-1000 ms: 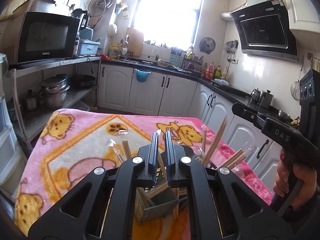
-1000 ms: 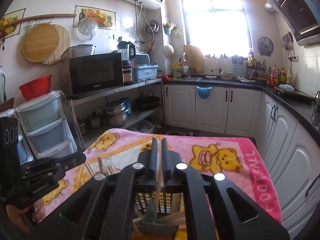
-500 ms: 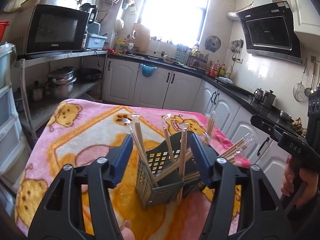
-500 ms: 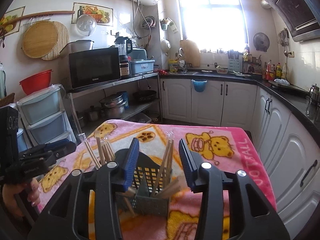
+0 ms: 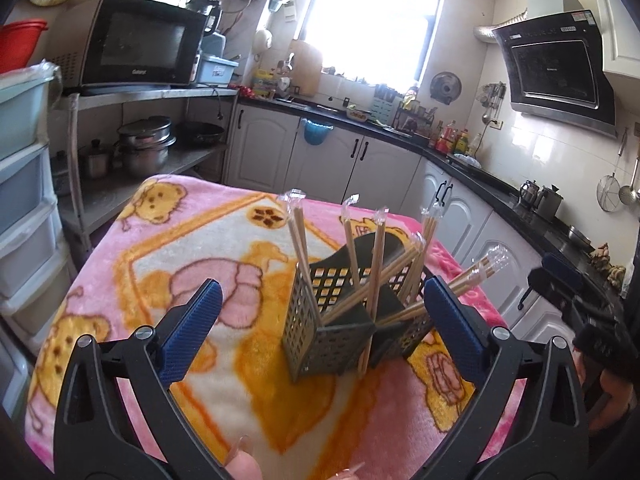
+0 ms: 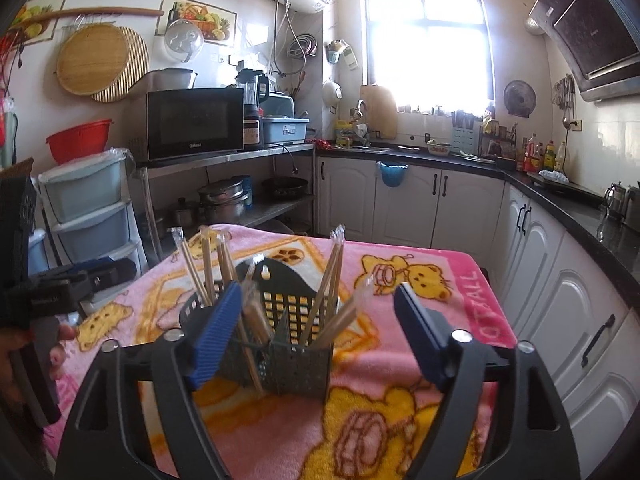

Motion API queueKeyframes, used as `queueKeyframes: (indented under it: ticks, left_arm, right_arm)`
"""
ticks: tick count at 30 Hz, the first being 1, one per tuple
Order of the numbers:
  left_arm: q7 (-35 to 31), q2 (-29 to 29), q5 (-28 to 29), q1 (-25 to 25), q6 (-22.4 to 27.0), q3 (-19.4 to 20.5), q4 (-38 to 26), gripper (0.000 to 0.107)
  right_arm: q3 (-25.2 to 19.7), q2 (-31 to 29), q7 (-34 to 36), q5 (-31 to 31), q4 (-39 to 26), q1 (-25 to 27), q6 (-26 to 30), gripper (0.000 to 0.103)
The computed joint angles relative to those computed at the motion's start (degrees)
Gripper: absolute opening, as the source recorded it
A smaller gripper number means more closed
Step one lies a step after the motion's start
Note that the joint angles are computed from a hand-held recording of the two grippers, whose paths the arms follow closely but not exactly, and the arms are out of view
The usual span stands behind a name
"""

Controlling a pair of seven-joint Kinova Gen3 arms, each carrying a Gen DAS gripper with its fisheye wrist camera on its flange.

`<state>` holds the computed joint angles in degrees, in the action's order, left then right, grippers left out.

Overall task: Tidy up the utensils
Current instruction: 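Pull both open tools back away from the caddy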

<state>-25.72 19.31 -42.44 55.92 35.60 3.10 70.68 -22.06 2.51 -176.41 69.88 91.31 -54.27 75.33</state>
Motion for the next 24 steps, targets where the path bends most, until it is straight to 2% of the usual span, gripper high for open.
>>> queueKeyframes:
  ticks: [8,15,24]
  left_arm:
    - [1.38,-0.14,-1.24,1.84,2.52,0.65,1.33,0.093]
    - [0.85,-0.16,-0.63,2.23,3.24,2.12,3.29,0.093]
    - [4.44,0.56,-3.03,5.17,3.43,1.87,6.23,0.093]
  right_arm:
    - [-1.18,1.27,-3.97,0.3,2.22,-3.25,3.7,0.094]
    - [-1.3,1.7,-6.82,-2.58,4.03,-5.2,4.49,0.096]
    - [-1.27,2.18,-11.62,-5.99,6.55,-6.08,3.79,0.097]
